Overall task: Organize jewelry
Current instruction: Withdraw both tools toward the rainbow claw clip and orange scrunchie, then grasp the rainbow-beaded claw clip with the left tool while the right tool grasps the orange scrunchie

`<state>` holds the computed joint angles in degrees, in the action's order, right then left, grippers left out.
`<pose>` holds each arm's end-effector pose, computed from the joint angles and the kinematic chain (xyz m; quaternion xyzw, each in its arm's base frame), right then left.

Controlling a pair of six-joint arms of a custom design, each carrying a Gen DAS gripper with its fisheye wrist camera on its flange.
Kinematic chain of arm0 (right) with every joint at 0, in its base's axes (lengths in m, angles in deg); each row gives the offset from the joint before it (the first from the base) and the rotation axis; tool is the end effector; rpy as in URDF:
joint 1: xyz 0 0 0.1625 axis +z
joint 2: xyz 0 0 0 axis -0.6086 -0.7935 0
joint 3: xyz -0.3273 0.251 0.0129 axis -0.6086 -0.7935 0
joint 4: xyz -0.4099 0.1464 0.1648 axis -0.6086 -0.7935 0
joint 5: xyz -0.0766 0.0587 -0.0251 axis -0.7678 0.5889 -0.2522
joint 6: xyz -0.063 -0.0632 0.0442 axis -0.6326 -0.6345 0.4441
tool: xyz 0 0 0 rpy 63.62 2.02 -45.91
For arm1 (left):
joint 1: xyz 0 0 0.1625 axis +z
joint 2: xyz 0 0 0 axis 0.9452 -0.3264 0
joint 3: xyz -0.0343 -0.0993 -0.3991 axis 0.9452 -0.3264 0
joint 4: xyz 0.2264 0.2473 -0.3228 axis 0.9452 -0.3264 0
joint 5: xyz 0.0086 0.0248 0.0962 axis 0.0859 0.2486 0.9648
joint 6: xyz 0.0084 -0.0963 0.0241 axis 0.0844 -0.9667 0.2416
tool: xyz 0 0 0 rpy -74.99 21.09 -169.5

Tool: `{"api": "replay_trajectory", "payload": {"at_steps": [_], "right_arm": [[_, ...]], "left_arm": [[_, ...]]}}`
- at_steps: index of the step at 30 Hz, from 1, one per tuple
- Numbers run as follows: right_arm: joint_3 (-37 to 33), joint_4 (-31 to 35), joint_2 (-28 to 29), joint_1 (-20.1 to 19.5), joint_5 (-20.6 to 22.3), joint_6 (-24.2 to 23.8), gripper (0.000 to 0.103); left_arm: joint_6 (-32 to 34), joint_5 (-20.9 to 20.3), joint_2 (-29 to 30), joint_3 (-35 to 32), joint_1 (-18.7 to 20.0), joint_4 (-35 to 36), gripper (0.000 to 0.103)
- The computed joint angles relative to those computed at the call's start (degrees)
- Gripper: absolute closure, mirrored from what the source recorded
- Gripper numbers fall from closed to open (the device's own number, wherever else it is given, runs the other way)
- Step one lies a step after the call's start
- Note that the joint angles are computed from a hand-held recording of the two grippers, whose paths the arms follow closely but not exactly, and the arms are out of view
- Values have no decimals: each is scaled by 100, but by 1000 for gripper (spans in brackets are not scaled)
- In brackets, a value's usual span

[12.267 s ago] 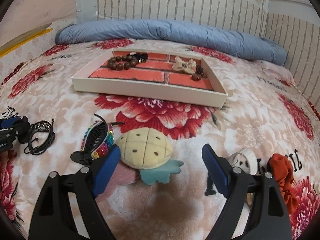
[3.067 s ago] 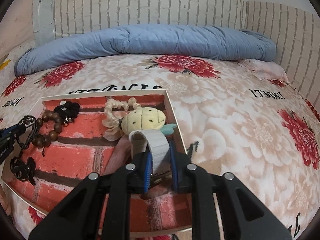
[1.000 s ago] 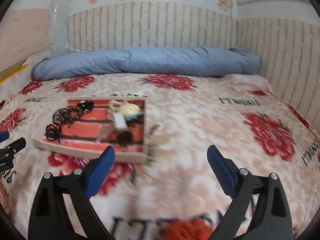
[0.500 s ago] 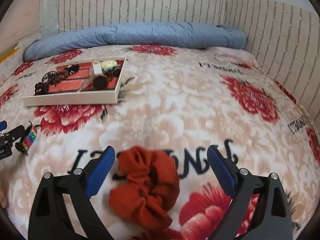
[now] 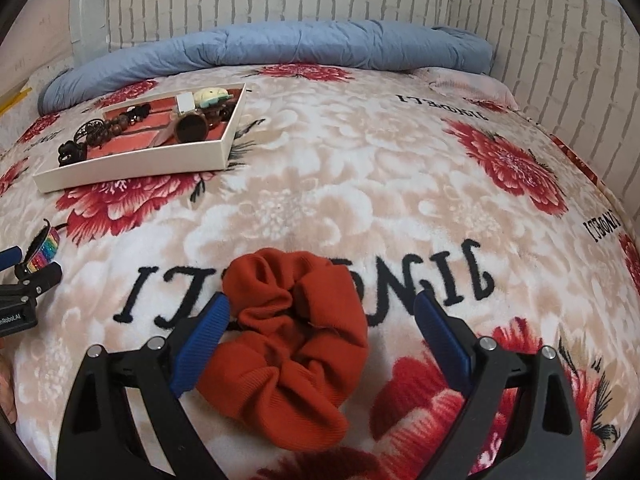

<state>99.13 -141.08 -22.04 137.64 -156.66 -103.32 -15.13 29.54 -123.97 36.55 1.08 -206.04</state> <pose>0.2020 -0.7298 -0.0122 0.1759 -0.8490 0.3286 0.3746 -0.0126 -0.7280 0.1662 0.0820 0.8538 -0.3155 0.4058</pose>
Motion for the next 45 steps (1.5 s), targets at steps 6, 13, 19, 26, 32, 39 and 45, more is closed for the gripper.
{"api": "replay_trajectory", "payload": {"at_steps": [6,13,19,26,32,39,45], "right_arm": [[10,160,-27,-43,50,113,12],[7,323,-47,-70,124,198,15],[-7,622,-73,-82,240,224,39],[-32,672,-41,-39,232,101,55],[24,694,-95,-42,316,136,63],[50,630,-125,-37,341,165,66],[55,654,-191,-35,472,287,66]], "left_arm": [[-217,-156,-17,-59,66,256,9],[-141,-141,7,-59,59,138,20],[-32,-180,16,-54,55,69,36],[27,-185,16,-51,42,68,54],[-32,-222,-11,-47,60,88,59],[-120,-427,-109,-13,104,119,59],[58,-492,-194,22,104,-149,59]]}}
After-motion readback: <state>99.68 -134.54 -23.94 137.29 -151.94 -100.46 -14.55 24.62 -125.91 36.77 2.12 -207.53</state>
